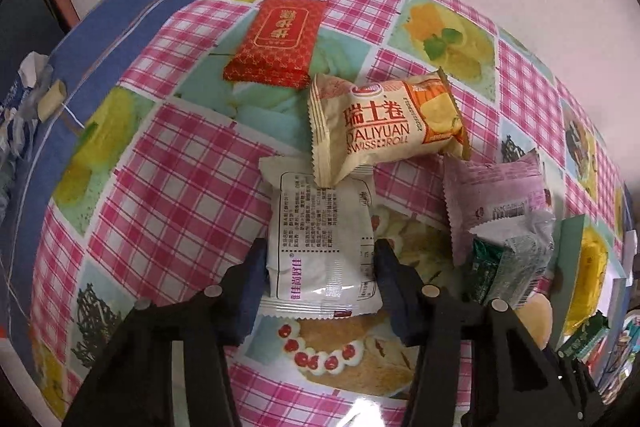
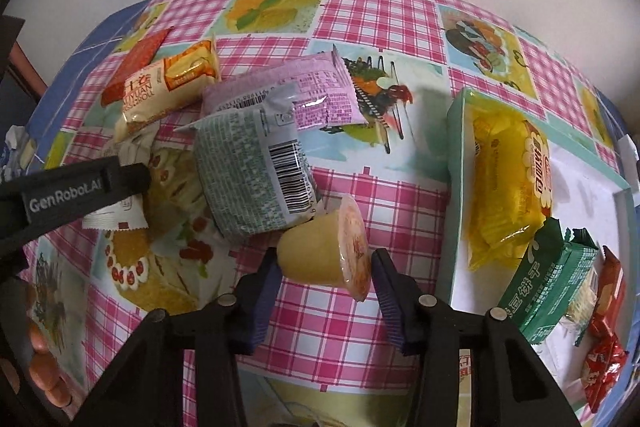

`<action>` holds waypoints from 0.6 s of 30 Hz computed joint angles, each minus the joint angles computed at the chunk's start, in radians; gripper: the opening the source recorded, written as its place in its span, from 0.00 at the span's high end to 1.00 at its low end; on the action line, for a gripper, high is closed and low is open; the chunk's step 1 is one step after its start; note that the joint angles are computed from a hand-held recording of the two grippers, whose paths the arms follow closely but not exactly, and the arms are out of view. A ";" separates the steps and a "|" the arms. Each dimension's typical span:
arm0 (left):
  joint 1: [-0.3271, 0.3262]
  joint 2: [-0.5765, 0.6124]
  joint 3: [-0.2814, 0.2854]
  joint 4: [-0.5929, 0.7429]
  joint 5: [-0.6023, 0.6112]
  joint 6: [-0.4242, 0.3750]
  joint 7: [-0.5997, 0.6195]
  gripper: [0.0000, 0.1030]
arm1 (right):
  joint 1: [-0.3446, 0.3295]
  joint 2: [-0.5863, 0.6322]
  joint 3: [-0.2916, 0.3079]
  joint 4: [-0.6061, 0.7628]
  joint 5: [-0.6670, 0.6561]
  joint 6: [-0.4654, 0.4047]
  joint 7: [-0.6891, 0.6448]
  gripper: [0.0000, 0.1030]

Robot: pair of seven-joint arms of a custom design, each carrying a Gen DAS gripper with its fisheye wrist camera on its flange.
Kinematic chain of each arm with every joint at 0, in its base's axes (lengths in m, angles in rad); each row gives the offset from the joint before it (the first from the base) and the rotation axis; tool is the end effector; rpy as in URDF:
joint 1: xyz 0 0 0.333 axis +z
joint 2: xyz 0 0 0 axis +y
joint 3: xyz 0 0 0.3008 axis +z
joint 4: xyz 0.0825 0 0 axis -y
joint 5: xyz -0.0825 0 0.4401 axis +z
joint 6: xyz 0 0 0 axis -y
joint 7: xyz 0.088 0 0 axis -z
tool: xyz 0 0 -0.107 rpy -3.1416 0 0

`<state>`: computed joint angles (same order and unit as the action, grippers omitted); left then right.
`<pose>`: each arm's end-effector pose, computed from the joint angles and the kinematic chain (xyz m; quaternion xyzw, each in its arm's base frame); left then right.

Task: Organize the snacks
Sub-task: 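Grasp the white pack with the left tool while the right tool grasps the jelly cup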

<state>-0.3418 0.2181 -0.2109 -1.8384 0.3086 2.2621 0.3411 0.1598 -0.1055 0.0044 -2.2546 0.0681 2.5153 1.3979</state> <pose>0.5875 -0.3459 0.3934 -0.8540 0.4983 -0.1159 0.0943 0.5767 0.0950 0.4009 -0.7880 0.5876 -0.1120 0.1455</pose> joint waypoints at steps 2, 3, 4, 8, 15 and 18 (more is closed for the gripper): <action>0.001 -0.004 -0.001 -0.004 -0.004 0.002 0.007 0.48 | -0.001 -0.003 0.000 -0.002 0.000 -0.002 0.000 0.53; 0.002 -0.003 -0.002 -0.002 -0.008 0.001 0.010 0.48 | -0.001 -0.004 -0.001 -0.002 0.001 -0.004 -0.001 0.53; 0.001 -0.001 -0.003 0.003 -0.013 -0.002 0.013 0.48 | -0.001 -0.004 -0.001 0.000 0.001 -0.008 0.000 0.53; 0.000 -0.016 -0.006 -0.010 -0.023 0.006 0.008 0.48 | -0.002 -0.014 -0.003 -0.001 0.012 -0.015 -0.004 0.54; -0.002 -0.080 -0.014 -0.046 0.006 -0.004 -0.026 0.48 | -0.001 -0.030 -0.006 0.001 0.032 -0.027 -0.010 0.57; -0.003 -0.106 -0.023 -0.064 0.011 -0.003 -0.033 0.48 | -0.001 -0.033 -0.008 0.002 0.046 -0.038 -0.016 0.59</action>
